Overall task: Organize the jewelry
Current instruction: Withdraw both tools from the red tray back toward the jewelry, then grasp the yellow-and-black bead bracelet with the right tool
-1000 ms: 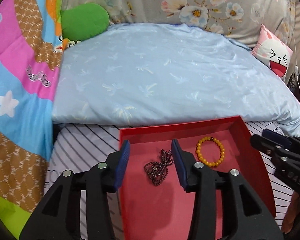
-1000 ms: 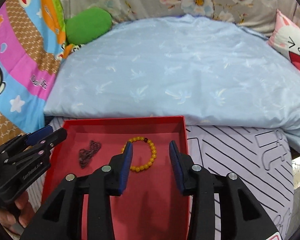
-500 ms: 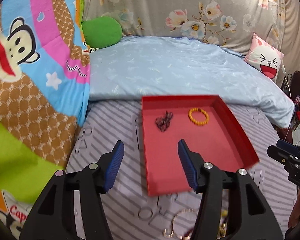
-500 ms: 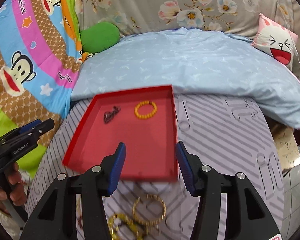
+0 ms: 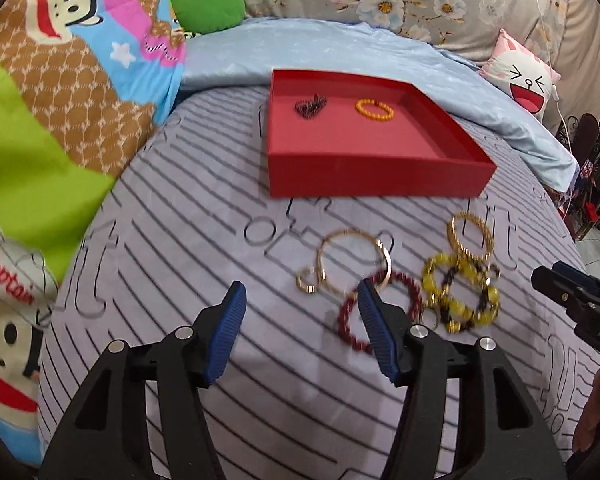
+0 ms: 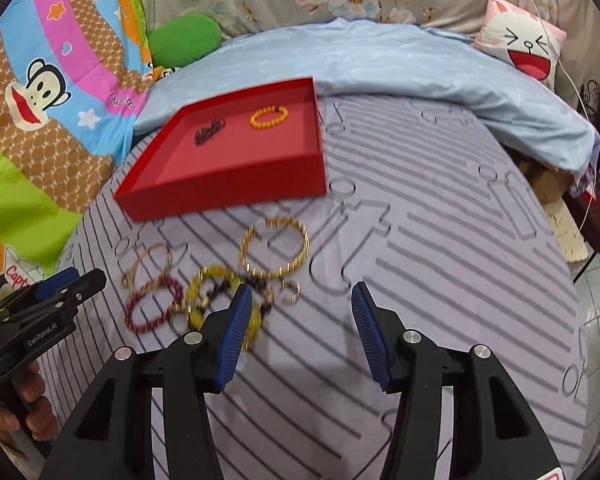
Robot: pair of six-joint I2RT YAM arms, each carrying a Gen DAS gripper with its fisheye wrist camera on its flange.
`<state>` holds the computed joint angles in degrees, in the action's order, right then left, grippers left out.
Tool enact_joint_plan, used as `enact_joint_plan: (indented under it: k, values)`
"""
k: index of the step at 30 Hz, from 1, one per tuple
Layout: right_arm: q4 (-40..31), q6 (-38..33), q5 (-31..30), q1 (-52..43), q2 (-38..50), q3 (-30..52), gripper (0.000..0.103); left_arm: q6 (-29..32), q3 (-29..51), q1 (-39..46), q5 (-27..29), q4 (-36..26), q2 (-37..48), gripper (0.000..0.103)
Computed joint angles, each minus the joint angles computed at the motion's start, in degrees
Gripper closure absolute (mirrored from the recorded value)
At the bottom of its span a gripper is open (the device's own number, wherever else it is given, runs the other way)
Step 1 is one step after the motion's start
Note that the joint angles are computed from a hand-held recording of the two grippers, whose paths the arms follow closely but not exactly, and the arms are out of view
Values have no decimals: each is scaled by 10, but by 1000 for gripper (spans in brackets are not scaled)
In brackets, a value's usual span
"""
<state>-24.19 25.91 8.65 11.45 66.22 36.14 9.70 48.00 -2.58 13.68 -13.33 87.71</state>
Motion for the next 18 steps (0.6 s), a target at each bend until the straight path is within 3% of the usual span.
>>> enact_joint_plan:
  k: [8, 18]
  values:
    - [4, 41, 10, 47, -12, -34, 52, -4, -50, 16, -1, 18, -26, 44]
    - [49, 21, 5, 54, 69, 7, 55, -8, -64, 17, -11, 35, -28, 44]
